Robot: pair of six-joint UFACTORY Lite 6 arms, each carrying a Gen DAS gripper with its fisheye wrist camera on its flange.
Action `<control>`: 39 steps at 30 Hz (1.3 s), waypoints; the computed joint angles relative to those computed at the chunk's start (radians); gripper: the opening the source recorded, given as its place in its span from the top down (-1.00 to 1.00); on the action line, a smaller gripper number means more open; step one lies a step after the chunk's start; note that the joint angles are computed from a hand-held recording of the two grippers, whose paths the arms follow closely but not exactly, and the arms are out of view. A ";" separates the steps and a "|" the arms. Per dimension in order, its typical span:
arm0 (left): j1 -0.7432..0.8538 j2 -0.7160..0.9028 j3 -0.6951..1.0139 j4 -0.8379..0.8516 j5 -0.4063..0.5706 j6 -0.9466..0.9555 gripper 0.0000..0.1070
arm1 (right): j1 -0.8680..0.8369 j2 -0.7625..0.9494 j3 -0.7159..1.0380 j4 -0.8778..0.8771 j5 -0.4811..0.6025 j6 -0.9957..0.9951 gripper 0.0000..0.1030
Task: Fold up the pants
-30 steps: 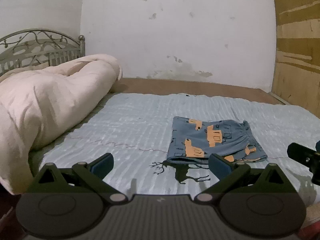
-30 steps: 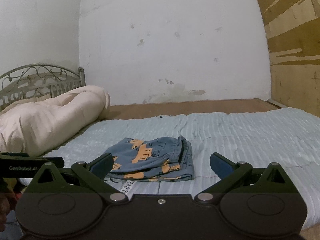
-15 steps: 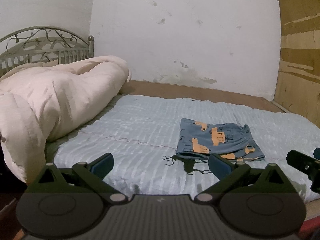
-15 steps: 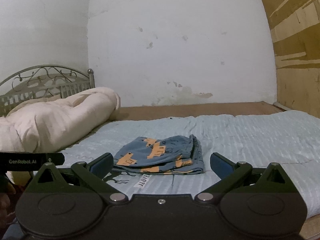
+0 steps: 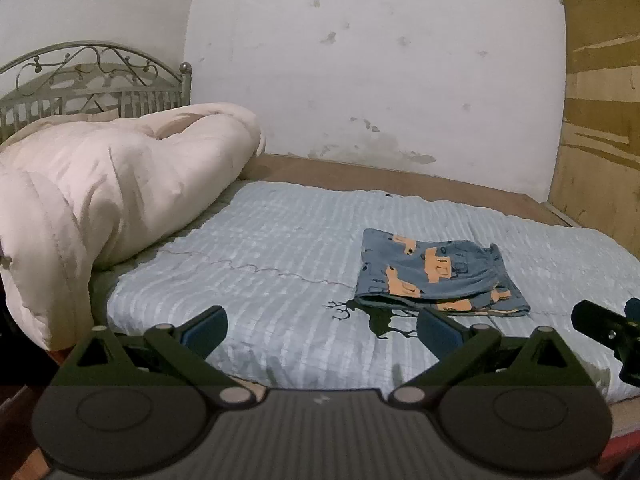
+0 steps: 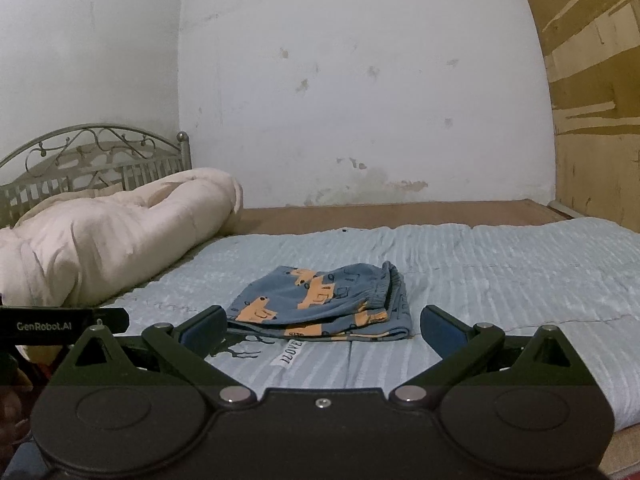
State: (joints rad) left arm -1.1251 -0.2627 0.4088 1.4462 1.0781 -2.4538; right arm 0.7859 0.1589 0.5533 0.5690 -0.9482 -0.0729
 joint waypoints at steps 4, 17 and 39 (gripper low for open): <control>0.002 -0.001 0.000 0.001 0.000 -0.001 -0.91 | 0.001 -0.001 0.000 0.003 0.001 -0.003 -0.99; 0.003 0.001 -0.006 0.009 -0.008 -0.008 -0.91 | -0.003 0.003 0.002 0.001 -0.003 -0.001 -0.99; -0.007 0.065 0.039 -0.007 0.005 0.013 -0.91 | -0.001 0.014 0.011 0.005 0.006 -0.008 -0.99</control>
State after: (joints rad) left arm -1.1317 -0.1978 0.4477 1.4393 1.0828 -2.4412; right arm 0.7849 0.1725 0.5639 0.5742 -0.9423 -0.0813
